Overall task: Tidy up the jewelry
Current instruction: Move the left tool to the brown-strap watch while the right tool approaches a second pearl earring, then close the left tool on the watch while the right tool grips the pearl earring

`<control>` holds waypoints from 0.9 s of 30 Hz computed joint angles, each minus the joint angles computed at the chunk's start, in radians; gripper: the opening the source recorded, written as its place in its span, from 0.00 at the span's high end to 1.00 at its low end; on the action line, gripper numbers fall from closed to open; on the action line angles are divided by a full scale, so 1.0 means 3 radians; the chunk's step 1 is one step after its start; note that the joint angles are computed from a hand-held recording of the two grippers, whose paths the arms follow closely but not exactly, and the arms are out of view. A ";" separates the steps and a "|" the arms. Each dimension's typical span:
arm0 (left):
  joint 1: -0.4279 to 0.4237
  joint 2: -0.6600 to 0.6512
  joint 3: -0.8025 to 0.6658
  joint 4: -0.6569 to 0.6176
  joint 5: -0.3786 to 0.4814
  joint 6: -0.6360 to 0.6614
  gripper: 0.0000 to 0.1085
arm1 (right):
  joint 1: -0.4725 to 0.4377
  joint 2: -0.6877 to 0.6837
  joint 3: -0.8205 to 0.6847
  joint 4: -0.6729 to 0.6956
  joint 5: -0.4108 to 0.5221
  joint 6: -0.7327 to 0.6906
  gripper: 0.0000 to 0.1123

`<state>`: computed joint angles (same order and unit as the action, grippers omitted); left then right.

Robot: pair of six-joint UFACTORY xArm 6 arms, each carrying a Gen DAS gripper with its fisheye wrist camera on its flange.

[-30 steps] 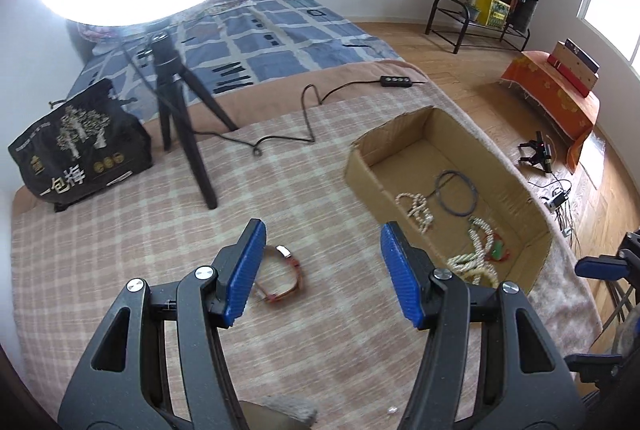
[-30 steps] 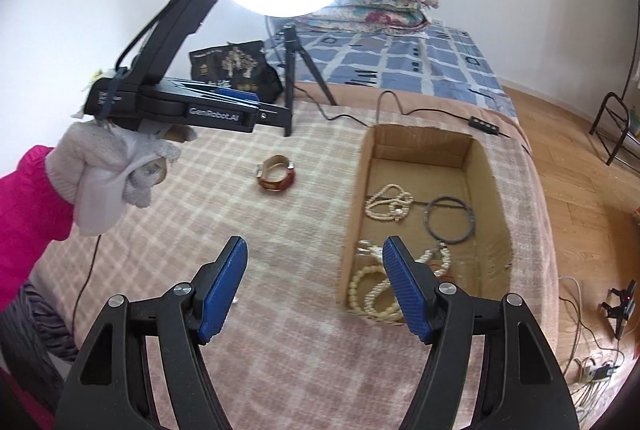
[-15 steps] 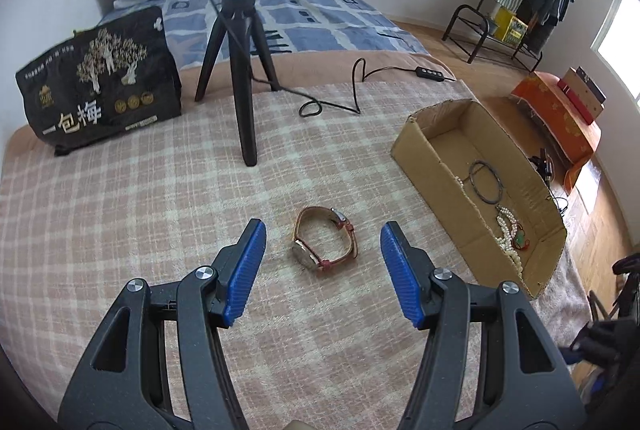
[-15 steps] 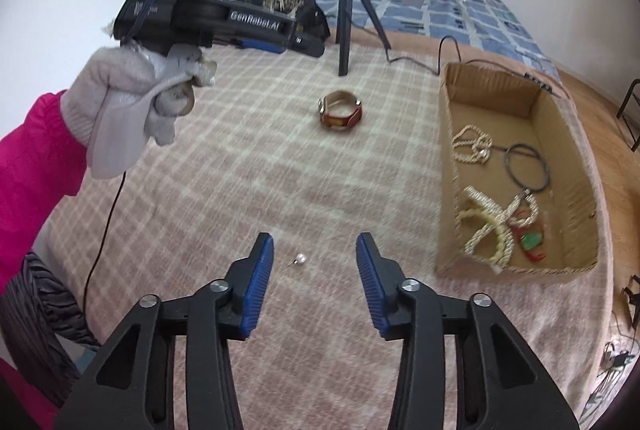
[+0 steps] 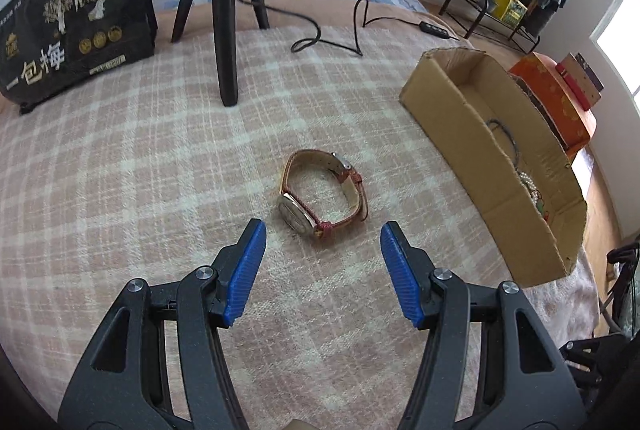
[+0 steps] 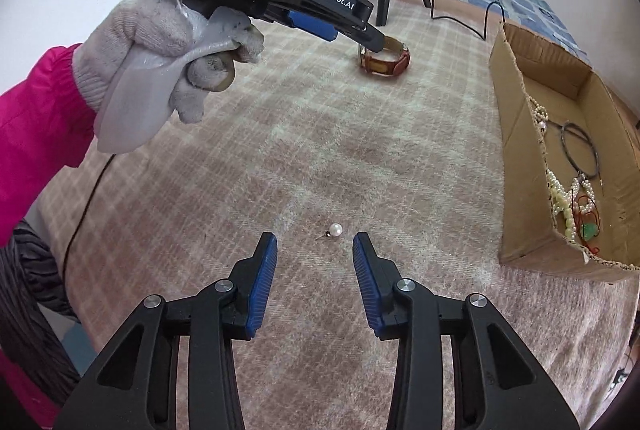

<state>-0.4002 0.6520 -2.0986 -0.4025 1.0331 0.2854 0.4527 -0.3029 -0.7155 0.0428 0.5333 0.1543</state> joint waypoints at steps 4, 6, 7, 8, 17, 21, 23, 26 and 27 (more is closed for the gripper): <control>0.0027 0.0146 -0.0158 -0.0055 0.0010 -0.0249 0.44 | -0.0017 0.0089 -0.0052 -0.0029 0.0020 0.0017 0.74; 0.0036 0.0213 -0.0257 -0.0056 0.0034 -0.0322 0.44 | -0.0017 0.0111 -0.0061 -0.0029 0.0012 0.0000 0.74; 0.0035 0.0240 -0.0300 -0.0031 0.0043 -0.0357 0.44 | -0.0013 0.0122 -0.0065 -0.0028 0.0013 -0.0010 0.74; 0.0034 0.0273 -0.0350 -0.0018 0.0061 -0.0376 0.46 | -0.0010 0.0133 -0.0070 -0.0026 0.0016 -0.0018 0.74; 0.0021 0.0523 -0.0704 0.0117 0.0259 -0.0555 0.64 | 0.0003 0.0249 -0.0134 -0.0188 0.0086 0.0086 0.79; 0.0007 0.0535 -0.0707 0.0145 0.0247 -0.0556 0.65 | -0.0006 0.0285 -0.0159 -0.0218 0.0093 0.0109 0.81; 0.0009 0.0564 -0.0753 0.0124 0.0276 -0.0549 0.70 | -0.0006 0.0298 -0.0168 -0.0213 0.0095 0.0115 0.84; -0.0002 0.0574 -0.0771 0.0143 0.0281 -0.0549 0.71 | 0.0000 0.0325 -0.0189 -0.0234 0.0101 0.0127 0.85; -0.0007 0.0592 -0.0800 0.0153 0.0288 -0.0555 0.72 | -0.0003 0.0346 -0.0205 -0.0238 0.0098 0.0126 0.85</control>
